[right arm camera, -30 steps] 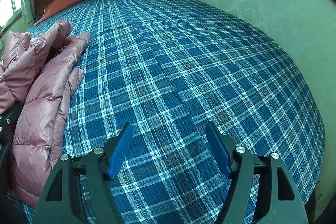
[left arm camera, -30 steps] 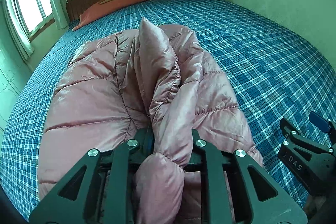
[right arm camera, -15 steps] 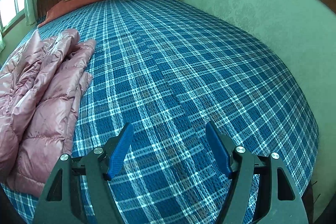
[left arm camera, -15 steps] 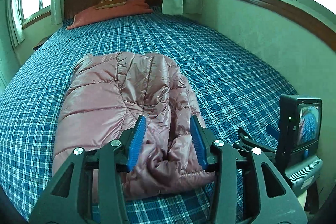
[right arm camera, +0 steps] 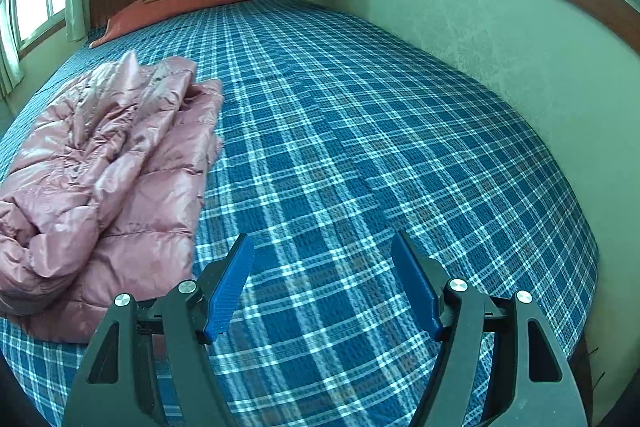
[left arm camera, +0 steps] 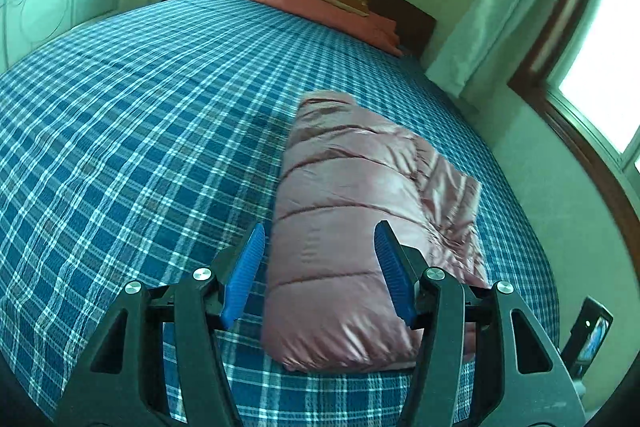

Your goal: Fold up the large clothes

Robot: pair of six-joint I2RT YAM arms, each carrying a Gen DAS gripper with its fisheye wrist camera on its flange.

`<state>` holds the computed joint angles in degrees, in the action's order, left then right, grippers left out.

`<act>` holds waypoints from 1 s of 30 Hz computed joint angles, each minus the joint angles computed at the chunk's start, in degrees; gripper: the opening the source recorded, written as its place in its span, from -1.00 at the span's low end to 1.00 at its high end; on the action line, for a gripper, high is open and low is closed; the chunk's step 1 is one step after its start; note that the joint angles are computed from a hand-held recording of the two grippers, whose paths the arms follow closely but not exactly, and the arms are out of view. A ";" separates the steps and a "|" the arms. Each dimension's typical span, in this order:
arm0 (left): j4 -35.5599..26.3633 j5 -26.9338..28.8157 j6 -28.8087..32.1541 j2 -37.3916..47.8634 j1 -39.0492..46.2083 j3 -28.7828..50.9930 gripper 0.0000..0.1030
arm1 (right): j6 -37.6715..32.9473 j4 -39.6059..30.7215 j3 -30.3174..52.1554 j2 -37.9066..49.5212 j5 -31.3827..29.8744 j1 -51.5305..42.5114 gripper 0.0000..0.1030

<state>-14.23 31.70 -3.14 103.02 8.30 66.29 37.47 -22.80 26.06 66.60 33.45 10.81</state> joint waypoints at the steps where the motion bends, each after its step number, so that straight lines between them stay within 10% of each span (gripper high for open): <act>1: 0.16 -0.06 -0.96 1.65 0.78 1.06 0.10 | 0.11 0.09 0.44 0.28 -0.23 0.18 0.37; 8: -3.77 8.68 -10.08 16.28 4.51 12.09 0.11 | -0.29 7.02 2.63 1.76 -10.32 -3.60 0.37; 16: -6.69 13.90 -13.76 26.57 2.53 21.68 0.13 | 2.18 27.45 6.22 14.07 -39.18 -15.07 0.37; 26: -10.68 15.39 -16.22 33.91 -0.47 31.20 0.24 | 1.99 31.82 19.28 32.85 -46.16 -16.39 0.34; 28: -11.63 15.33 -15.80 34.31 -1.08 32.32 0.24 | 1.03 32.04 21.06 35.26 -48.30 -17.03 -0.36; 30: -12.86 15.19 -15.55 34.66 -1.67 33.52 0.24 | 0.70 32.47 21.17 35.58 -48.62 -17.80 -0.59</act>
<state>-27.09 46.89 -18.69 137.69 6.63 99.81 38.16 9.67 47.23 102.19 -15.17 -6.99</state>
